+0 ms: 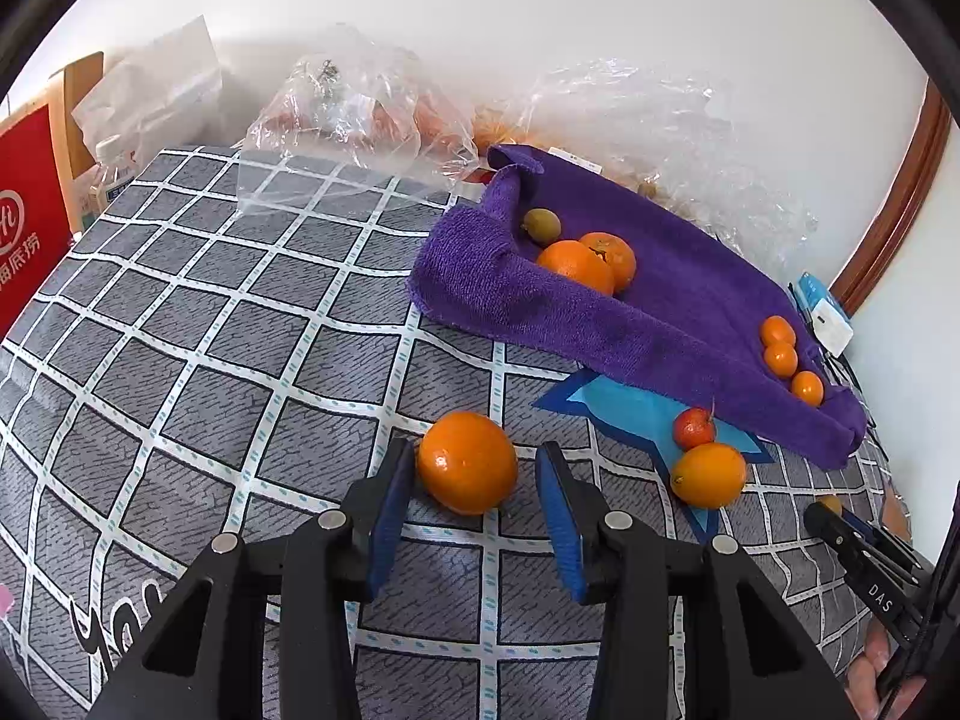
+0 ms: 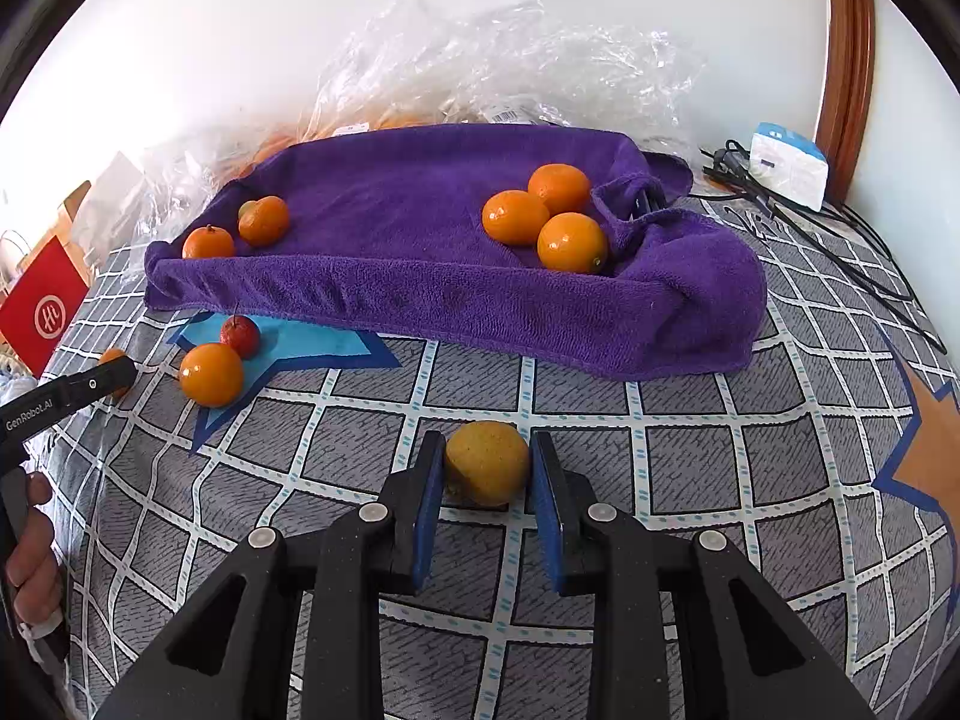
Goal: Organize fruits
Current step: 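Lift the pear and the orange and carry them toward the towel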
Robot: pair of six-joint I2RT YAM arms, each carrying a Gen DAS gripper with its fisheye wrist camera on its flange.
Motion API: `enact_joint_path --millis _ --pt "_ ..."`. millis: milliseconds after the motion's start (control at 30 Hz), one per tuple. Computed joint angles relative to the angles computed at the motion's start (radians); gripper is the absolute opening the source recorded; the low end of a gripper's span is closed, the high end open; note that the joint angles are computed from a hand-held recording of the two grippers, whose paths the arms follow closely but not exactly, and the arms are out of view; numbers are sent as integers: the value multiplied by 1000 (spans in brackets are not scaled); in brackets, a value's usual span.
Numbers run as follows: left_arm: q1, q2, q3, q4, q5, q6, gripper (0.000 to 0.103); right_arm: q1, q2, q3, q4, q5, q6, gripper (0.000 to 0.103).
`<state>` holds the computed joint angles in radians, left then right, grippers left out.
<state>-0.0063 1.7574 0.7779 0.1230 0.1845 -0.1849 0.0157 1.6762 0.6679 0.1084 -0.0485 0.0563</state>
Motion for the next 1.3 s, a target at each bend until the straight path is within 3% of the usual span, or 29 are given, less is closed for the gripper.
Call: enact_joint_path --millis 133,233,1100,1300 --pt "4 -5 -7 5 -7 -16 31 0 -2 -1 -2 4 -4 28" --pt "39 -8 -25 36 55 -41 31 -4 -1 -2 -1 0 -6 28" --pt "28 -108 -140 190 17 -55 31 -51 -30 -35 50 -90 16 28" --pt "24 -106 -115 141 31 -35 31 -49 -26 -8 -2 -85 21 28"
